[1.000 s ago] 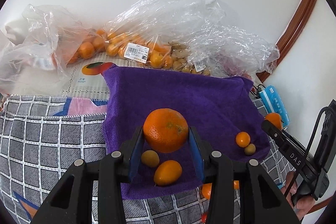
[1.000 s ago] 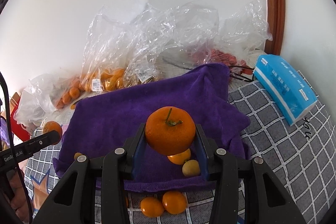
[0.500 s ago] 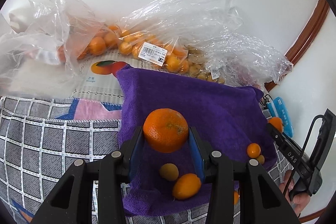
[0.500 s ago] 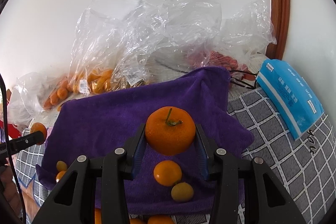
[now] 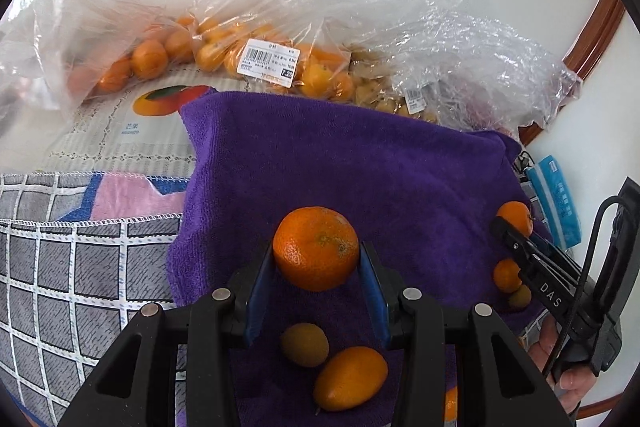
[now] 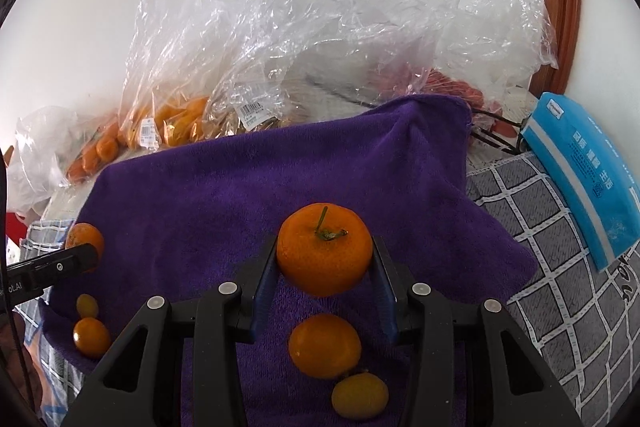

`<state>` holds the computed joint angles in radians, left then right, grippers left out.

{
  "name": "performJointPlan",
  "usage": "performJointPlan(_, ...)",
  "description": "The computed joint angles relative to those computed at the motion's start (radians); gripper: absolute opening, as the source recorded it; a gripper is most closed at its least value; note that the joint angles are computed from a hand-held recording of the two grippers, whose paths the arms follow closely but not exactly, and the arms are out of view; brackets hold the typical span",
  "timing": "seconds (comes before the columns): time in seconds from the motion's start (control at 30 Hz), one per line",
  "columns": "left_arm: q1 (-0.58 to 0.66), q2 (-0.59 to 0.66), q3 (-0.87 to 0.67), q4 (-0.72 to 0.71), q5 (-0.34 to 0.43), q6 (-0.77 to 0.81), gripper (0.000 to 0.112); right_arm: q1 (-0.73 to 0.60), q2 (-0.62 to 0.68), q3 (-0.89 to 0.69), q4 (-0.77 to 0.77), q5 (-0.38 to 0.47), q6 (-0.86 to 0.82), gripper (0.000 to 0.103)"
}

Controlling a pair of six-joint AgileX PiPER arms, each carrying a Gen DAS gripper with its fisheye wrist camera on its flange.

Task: Organize fruits
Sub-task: 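Lower both oranges onto the purple towel and open both grippers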

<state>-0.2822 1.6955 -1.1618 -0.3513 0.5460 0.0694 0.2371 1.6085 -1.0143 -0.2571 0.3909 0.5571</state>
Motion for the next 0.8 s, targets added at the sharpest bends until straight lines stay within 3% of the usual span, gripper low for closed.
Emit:
performJointPlan(0.37,-0.061,0.009,0.025,0.16,-0.067,-0.107,0.04,0.012,0.034,-0.015,-0.015,0.016,-0.001,0.044)
performJointPlan(0.57,-0.076,0.007,0.017,0.193,-0.037,-0.123,0.041,0.014,0.019,-0.011,-0.022,0.03,0.01,0.045)
performJointPlan(0.8,-0.084,-0.086,0.055,0.206,-0.029,-0.157,0.05,0.042,-0.072,0.008,-0.089,0.073,0.075,0.058)
